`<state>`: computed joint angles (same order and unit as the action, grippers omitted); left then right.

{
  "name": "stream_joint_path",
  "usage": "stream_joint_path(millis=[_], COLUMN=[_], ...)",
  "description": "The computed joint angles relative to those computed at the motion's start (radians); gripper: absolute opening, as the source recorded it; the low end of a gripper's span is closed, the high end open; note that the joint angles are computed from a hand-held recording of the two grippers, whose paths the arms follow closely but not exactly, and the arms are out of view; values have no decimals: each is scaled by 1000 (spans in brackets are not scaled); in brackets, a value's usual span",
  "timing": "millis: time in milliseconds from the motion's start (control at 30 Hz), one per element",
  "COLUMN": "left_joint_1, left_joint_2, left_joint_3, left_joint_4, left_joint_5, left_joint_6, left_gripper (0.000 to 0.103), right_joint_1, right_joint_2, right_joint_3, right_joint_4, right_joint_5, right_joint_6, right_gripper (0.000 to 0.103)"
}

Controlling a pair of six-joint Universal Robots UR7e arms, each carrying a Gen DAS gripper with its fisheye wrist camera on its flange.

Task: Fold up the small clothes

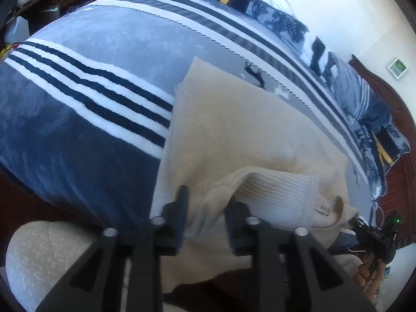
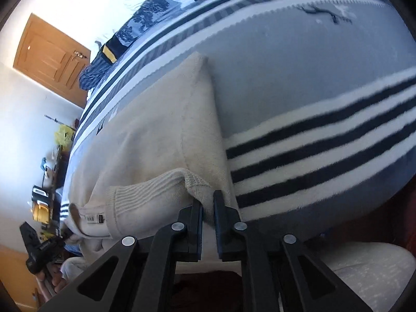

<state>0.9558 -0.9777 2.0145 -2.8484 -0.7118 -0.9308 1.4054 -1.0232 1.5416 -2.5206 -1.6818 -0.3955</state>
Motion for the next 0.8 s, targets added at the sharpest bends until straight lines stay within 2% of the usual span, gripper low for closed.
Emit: stream_joint_path(millis=[67,100,133,200,267,400,500,600,700,800], left_joint_1=[-14,-26,-39,-69,-84,-69,-34,17,48,61], left_joint_2=[-14,-25,-27,-29,-24,5,18,21,11,11], left_joint_3=[23,43,59,93,97,90,56,24,5,0], left_joint_4=[-16,-48,-87,-168,-171,-285,-333,-344,-269,-229], left_joint_5=[-1,-2,-1,5,-13,-111,-161,-198,-209,-211], left_joint_6=[-39,-45,-48,-52,-87,-119,-142,-207,-311,-364], left_gripper=[34,38,40,49,49,50,55,57,57,57], right_joint_1=[2,-2,-7,-23,-52,-74,-57,-44,-34,-21], right_joint_2=[-20,-35,-55,-105,-153,-179,-141,-94,-38,4], right_joint_3=[19,34,58,118,161,192,152,100,33,-10], right_joint_4=[-8,-6,-17,-49,-28,30,73,95,119,129], right_joint_5=[9,21,35,78,170,248,230,242,248,203], right_joint_6=[-10,-6,-2,14,38,98,174,260,341,401], right_gripper=[30,45,54,56,58,59,59,69,70,70])
